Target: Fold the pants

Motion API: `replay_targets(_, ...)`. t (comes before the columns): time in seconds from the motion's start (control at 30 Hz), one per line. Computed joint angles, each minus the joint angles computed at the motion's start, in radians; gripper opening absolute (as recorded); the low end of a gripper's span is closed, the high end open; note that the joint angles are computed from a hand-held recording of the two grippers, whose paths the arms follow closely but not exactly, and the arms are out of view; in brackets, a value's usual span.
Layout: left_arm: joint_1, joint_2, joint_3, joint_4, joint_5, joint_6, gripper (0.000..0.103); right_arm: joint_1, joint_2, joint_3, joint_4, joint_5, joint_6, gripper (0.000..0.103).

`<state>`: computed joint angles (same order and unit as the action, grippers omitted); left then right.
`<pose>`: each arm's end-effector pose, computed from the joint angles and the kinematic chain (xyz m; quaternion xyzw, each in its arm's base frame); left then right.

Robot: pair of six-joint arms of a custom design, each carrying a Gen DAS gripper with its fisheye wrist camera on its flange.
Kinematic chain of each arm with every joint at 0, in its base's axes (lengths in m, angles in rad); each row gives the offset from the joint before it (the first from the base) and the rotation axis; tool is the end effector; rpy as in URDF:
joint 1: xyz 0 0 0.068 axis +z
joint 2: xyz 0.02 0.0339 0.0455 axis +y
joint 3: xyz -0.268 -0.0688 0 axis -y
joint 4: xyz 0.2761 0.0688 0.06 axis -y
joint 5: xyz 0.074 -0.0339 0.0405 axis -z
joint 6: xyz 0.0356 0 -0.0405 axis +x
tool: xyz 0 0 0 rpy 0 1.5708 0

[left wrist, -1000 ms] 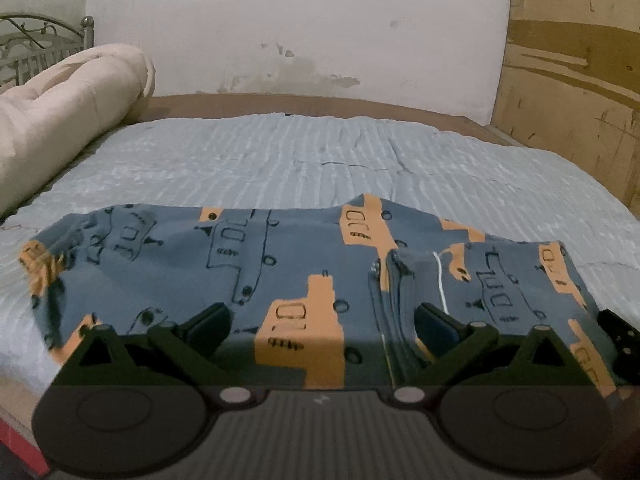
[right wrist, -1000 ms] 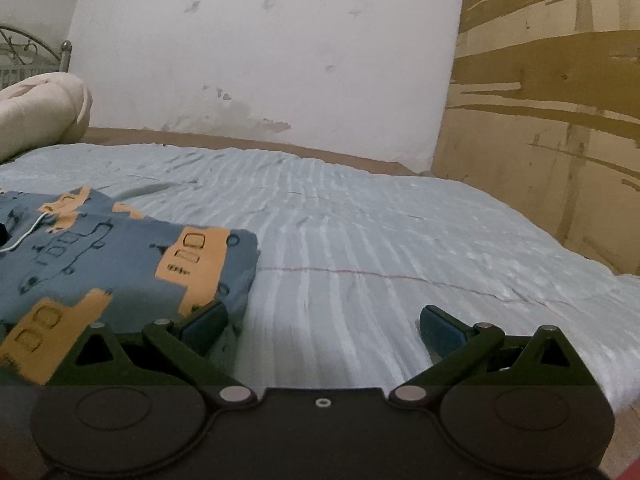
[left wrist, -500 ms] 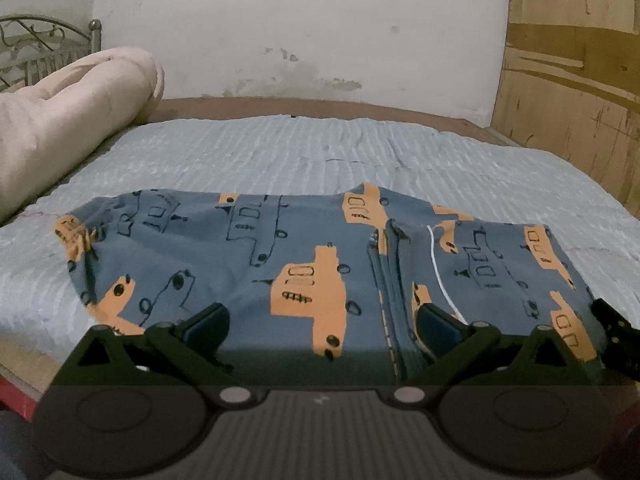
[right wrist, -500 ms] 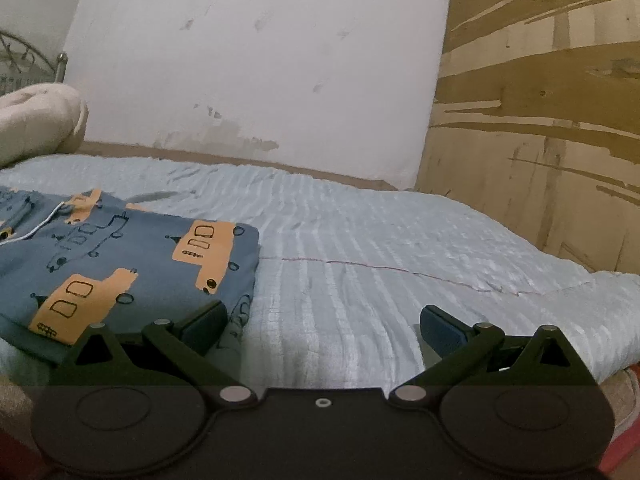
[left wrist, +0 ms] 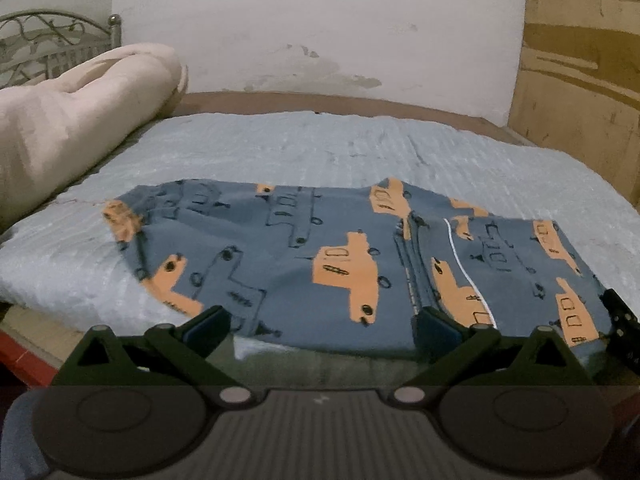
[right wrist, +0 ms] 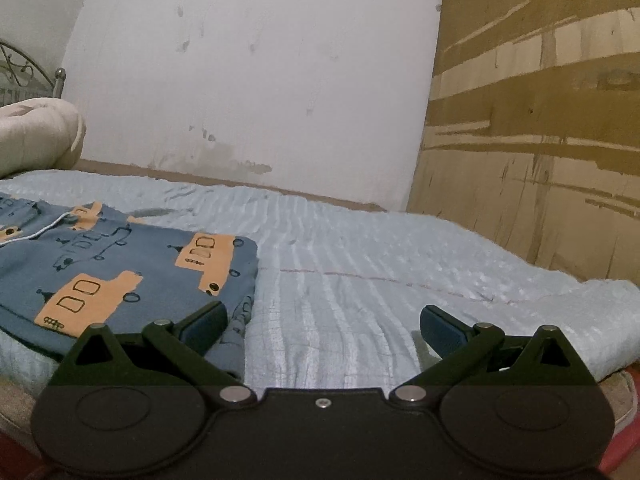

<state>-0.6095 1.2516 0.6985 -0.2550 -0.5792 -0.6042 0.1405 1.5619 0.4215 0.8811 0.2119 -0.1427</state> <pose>0.2359 -0.1409 0.1989 -0.1039 0.8898 0.0143 0.4441 0.2907 0.0335 0.1277 -0.0474 0.7894 -0.0845 0.6062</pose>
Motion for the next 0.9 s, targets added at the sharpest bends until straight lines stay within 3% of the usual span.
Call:
replay_targets(0.23,0.037,-0.162,-0.032,-0.114,-0.023,-0.009,0.102,0.023,-0.013,-0.082,0.198,-0.022,-0.056,0.102)
replay_targets(0.43,0.155,-0.327,-0.054,-0.211,-0.038,0.090,0.102,0.041,-0.033,-0.121,0.276,-0.067,-0.093,0.102)
replay_targets(0.67,0.325,-0.396,-0.103,-0.187,0.035,0.168,0.102,0.113,-0.120,-0.083,0.118,-0.069,-0.072,0.102)
replay_targets(0.9,0.457,-0.333,-0.187,0.026,0.203,0.178,0.102,0.242,-0.080,0.053,-0.065,-0.090,-0.039,0.102)
